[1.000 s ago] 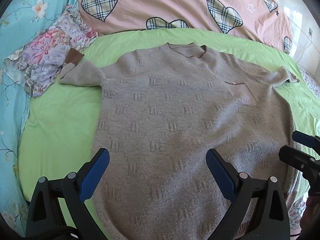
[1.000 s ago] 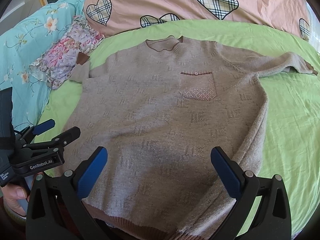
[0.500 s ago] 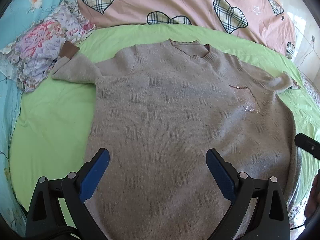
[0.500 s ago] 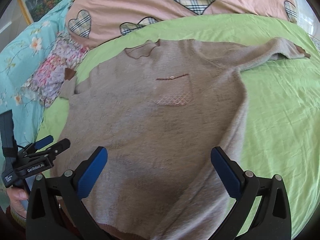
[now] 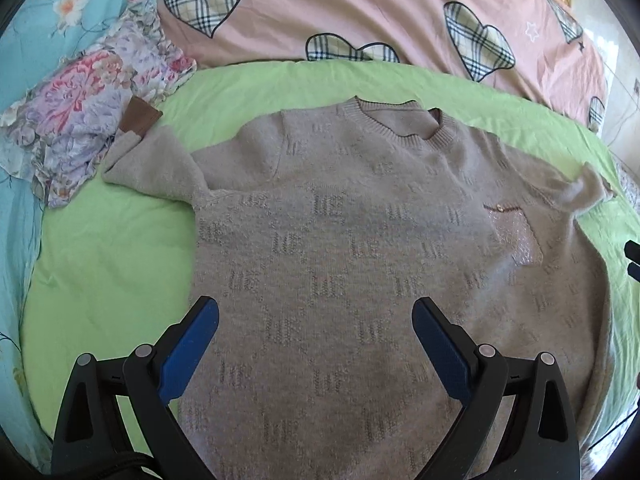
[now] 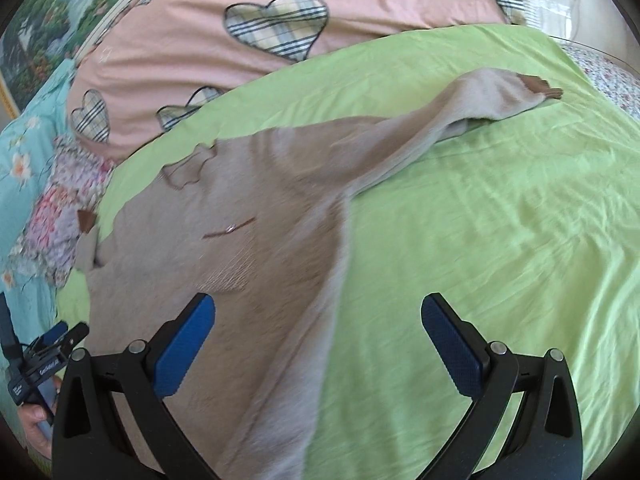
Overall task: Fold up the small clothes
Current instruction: 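Move the right gripper to the brown sleeve cuff and grasp it, then carry the cuff across the sweater body with the right gripper and release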
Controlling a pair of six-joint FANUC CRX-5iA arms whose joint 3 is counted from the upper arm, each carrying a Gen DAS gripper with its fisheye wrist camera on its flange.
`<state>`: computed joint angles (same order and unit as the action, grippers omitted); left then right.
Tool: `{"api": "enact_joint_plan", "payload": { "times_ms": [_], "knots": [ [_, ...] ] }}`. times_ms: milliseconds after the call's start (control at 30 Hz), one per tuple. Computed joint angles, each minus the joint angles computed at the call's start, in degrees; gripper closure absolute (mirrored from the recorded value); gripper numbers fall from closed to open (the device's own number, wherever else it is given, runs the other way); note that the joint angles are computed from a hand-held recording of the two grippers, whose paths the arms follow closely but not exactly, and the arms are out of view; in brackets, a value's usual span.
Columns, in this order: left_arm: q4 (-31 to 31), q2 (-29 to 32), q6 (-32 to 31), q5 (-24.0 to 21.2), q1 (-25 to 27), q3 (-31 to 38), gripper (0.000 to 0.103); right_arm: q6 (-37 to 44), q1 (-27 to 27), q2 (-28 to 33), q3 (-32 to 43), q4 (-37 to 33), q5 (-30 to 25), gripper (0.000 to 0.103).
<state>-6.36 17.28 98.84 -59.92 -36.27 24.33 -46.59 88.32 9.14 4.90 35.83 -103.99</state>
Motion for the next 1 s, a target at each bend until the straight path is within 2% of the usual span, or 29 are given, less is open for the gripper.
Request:
{"api": "enact_joint_plan", "payload": {
  "times_ms": [200,300,367,500,733,800,867,1000],
  "knots": [
    [0.3,4.1,0.9,-3.8,0.4,5.4,0.005,-4.9,1.0,-7.5,-7.3,-1.6,-5.6,0.002],
    [-0.1,6.0,1.3,-5.4,0.1,8.0,0.005,-9.3,1.8,-13.0,-12.4,-2.7,-9.4,0.015],
    [-0.1,7.4,1.3,-6.2,-0.2,9.6,0.005,-13.3,2.2,-17.5,-16.5,-3.6,-11.0,0.028],
    [-1.3,10.3,1.3,-8.0,-1.3,13.3,0.005,-21.6,3.4,-26.5,-24.5,-4.7,-15.4,0.037],
    [-3.1,14.4,0.5,-10.7,-2.9,18.7,0.005,-28.9,2.4,-37.3,-33.0,-6.8,-18.6,0.051],
    [-3.3,15.0,0.3,-10.8,-3.1,19.4,0.005,-30.0,2.7,-39.5,-35.0,-5.9,-19.4,0.062],
    [-3.2,15.6,0.2,-11.1,-3.1,20.1,0.005,-28.8,2.0,-40.6,-35.7,-4.9,-18.5,0.096],
    [-1.9,15.4,0.1,-10.5,-2.6,19.3,0.005,-19.6,-0.2,-36.3,-33.7,1.5,-16.3,0.096]
  ]
}}
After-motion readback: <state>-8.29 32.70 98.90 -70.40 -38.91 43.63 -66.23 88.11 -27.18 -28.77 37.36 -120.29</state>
